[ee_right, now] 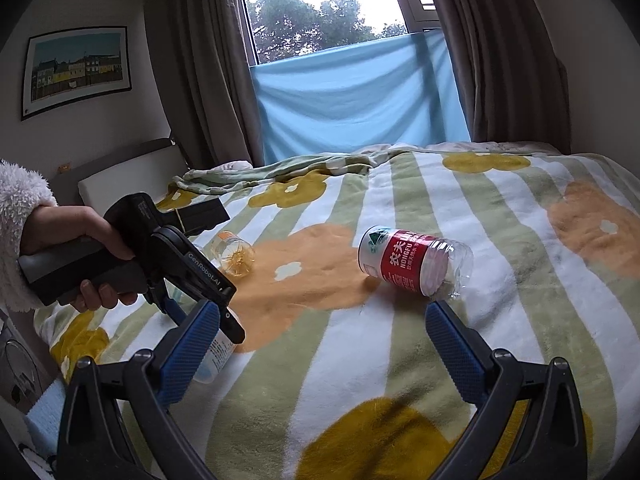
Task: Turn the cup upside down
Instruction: 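Reach the left tool to the white cup and close on it, then lift the white cup with the left tool and turn its bottom upward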
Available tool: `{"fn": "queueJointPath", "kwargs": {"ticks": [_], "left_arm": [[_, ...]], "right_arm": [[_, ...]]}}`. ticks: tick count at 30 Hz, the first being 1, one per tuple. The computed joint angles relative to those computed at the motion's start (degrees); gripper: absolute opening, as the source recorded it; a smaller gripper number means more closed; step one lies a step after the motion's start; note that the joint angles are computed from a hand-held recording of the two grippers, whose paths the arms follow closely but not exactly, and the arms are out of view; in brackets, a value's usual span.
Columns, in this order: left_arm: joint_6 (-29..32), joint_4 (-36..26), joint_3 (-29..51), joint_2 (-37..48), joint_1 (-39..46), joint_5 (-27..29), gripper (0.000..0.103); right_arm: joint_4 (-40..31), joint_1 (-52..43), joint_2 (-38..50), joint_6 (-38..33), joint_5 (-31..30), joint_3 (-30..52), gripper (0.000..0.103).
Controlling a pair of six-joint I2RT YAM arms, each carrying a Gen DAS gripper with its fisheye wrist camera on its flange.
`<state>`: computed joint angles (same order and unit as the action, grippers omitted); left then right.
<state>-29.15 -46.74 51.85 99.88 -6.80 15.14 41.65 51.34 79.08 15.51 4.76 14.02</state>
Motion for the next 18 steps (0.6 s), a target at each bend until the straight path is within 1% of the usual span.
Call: {"fn": "queueJointPath", "kwargs": {"ticks": [1, 2, 6, 8, 10, 12, 13, 15, 17, 18], "left_arm": [[-0.3, 0.6, -0.5, 0.0, -0.3, 0.6, 0.065], [-0.4, 1.1, -1.0, 0.0, -0.7, 1.3, 0.06], [-1.8, 4.0, -4.1, -2.9, -2.7, 0.6, 0.06], [-1.9, 5.1, -5.5, -6.1, -4.3, -1.8, 0.06], [-2.2, 7.4, -8.4, -12.3, -6.5, -5.0, 0.06], [-3.5, 11.6, -13.0, -21.1, -9.3, -8.2, 0.06], [-4.3, 14.1, -15.6, -25.5, -11.2, -10.5, 0.06], [-7.2, 20.5, -21.7, -34.8, -16.1, -18.1, 0.06], [-9.0, 26.4, -27.2, -42.2, -21.7, -28.8, 0.06], [-8.3, 29.4, -30.0, -45.3, -23.5, -34.3, 0.06]], "right_arm": [[0.4, -0.3, 0.2, 0.2, -0.5, -0.2, 0.103], [0.8, -0.8, 0.5, 0.2, -1.0, -0.2, 0.103], [1.7, -1.6, 0.5, 0.7, -1.9, -1.2, 0.103], [1.8, -2.1, 0.0, 1.3, -2.6, -1.6, 0.103], [1.4, -2.0, -1.2, 1.6, -2.4, -2.2, 0.103], [0.5, -1.7, -3.0, 1.5, -1.9, -2.7, 0.103], [-0.1, -1.7, -4.0, 1.5, -1.8, -3.0, 0.103], [-0.6, -1.9, -5.1, 1.6, -1.8, -3.2, 0.103], [-1.0, -2.2, -5.6, 1.7, -2.1, -3.2, 0.103], [-1.2, -2.3, -5.6, 1.8, -2.3, -3.1, 0.103]]}}
